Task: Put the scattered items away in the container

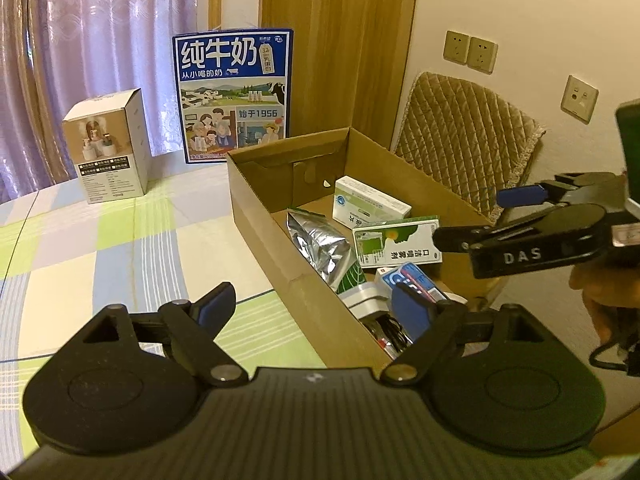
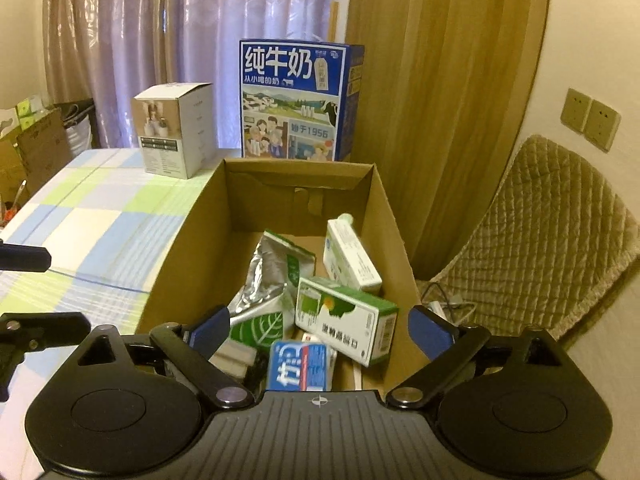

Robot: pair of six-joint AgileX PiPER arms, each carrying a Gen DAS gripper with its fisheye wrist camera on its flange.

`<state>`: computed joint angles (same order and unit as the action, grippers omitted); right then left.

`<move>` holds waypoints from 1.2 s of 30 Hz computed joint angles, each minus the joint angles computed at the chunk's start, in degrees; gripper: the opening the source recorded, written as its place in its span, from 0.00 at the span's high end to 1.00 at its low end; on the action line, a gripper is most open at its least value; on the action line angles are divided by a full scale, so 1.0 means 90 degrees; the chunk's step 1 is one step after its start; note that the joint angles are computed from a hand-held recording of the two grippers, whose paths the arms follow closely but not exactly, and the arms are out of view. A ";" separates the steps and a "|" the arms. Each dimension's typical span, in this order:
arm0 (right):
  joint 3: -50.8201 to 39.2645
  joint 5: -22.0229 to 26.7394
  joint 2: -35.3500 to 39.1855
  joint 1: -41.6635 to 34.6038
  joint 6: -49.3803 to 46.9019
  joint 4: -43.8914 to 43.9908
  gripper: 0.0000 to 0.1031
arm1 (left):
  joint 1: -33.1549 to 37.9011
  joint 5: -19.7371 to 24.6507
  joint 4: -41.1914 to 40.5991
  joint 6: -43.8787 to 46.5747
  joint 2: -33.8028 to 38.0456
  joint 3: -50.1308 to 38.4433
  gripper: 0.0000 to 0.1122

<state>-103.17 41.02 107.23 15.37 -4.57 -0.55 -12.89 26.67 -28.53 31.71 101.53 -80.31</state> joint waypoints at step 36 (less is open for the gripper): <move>0.2933 0.1793 -0.4377 0.0389 0.1419 -0.0123 0.02 | -0.2255 0.1094 0.4543 -0.6487 -0.3876 0.2621 0.09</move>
<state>-76.77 57.16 67.83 18.87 8.20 -1.66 -33.18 36.52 12.36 -26.68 66.65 -56.73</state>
